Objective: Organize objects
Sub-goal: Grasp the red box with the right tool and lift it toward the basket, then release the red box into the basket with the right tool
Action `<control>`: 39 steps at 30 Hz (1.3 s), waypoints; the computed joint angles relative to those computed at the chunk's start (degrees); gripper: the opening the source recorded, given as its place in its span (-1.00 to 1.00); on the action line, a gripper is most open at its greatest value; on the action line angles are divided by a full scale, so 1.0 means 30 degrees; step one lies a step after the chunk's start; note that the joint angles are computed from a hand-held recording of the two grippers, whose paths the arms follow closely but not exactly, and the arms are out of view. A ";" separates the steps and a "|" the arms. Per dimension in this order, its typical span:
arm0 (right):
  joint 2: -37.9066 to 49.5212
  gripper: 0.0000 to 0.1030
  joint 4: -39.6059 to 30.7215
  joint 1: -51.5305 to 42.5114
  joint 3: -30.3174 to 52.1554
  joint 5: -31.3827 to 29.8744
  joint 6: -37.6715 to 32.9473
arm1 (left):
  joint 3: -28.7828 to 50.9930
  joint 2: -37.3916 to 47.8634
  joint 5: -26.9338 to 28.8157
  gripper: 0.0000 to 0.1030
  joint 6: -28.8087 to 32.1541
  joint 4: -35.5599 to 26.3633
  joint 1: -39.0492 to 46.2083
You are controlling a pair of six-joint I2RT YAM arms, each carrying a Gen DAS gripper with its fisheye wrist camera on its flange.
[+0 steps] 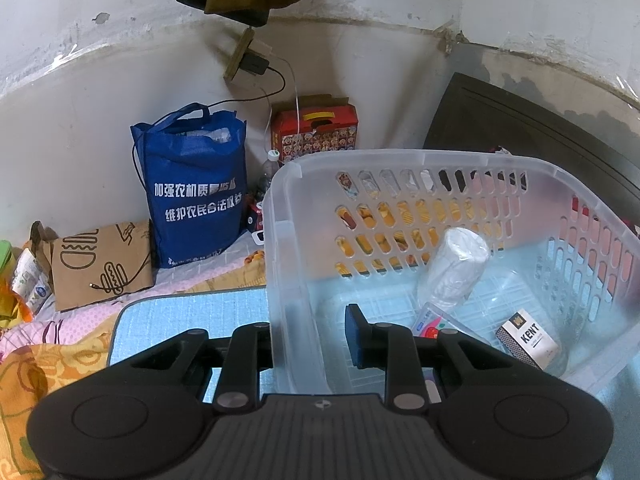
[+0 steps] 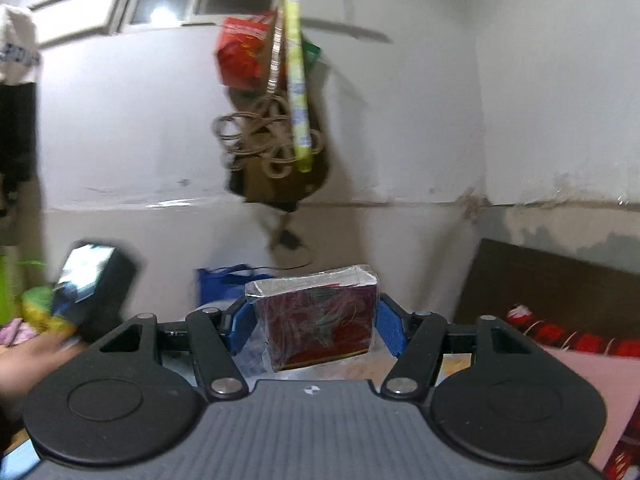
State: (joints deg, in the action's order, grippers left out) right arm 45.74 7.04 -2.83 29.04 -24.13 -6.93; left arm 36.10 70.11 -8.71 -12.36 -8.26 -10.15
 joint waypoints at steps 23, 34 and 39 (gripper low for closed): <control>0.0350 1.00 0.2691 -0.3555 -0.3055 -0.2229 0.1999 | -0.0001 0.0040 0.0133 -0.41 0.0268 0.0156 0.0037; 0.2869 1.00 -0.1093 -0.0332 -0.3921 -0.0422 -0.3260 | -0.0255 -0.0165 0.0211 -0.41 0.0305 0.0375 0.0080; 0.4377 0.99 -0.2563 -0.0045 -0.3094 -0.0773 -0.4576 | -0.0217 -0.0076 -0.0001 -0.41 0.0192 0.0476 -0.0050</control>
State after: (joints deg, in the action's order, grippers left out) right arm 58.87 -0.65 -2.97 19.76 -26.45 -20.66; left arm 35.45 69.88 -8.72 -11.78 -6.84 -10.30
